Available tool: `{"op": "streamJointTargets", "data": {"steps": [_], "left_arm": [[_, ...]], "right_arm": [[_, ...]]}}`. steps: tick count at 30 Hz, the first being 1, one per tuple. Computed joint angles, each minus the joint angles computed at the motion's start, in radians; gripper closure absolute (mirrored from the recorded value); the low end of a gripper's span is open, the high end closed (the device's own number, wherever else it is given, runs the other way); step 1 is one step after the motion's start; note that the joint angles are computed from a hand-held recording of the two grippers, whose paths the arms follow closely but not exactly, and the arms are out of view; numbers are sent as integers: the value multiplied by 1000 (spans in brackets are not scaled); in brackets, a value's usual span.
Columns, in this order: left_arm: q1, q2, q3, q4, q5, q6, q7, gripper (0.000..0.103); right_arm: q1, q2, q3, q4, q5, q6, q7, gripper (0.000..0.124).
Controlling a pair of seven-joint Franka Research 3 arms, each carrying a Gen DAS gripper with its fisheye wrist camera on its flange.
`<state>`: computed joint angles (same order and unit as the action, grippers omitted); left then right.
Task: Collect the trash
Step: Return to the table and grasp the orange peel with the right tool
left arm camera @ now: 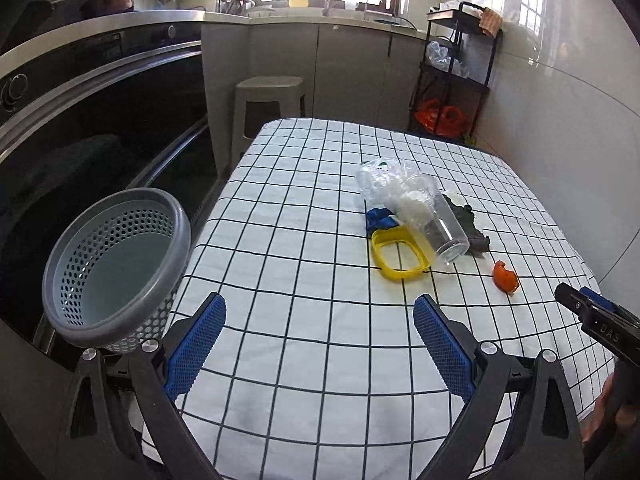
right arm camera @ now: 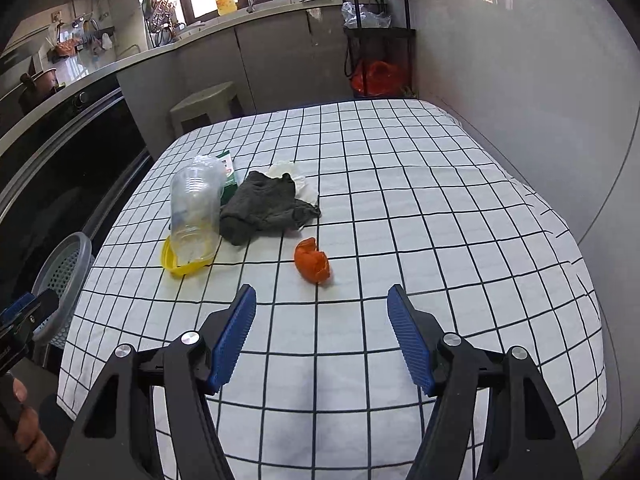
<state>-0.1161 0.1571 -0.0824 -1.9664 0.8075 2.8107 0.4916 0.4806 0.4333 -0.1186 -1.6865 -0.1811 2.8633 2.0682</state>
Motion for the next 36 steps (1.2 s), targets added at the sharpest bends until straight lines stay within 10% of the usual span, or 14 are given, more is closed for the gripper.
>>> {"op": "streamJointTargets", "data": {"steps": [26,36], "left_arm": [[-76,255,24,276,-178,-82,173,10],[-96,311,20,359,-218,-110,233,10]], "right_arm": [[-57,366,46,500,146,-268,-191,60],[-58,370,56,508,151,-257,-209,100]]}}
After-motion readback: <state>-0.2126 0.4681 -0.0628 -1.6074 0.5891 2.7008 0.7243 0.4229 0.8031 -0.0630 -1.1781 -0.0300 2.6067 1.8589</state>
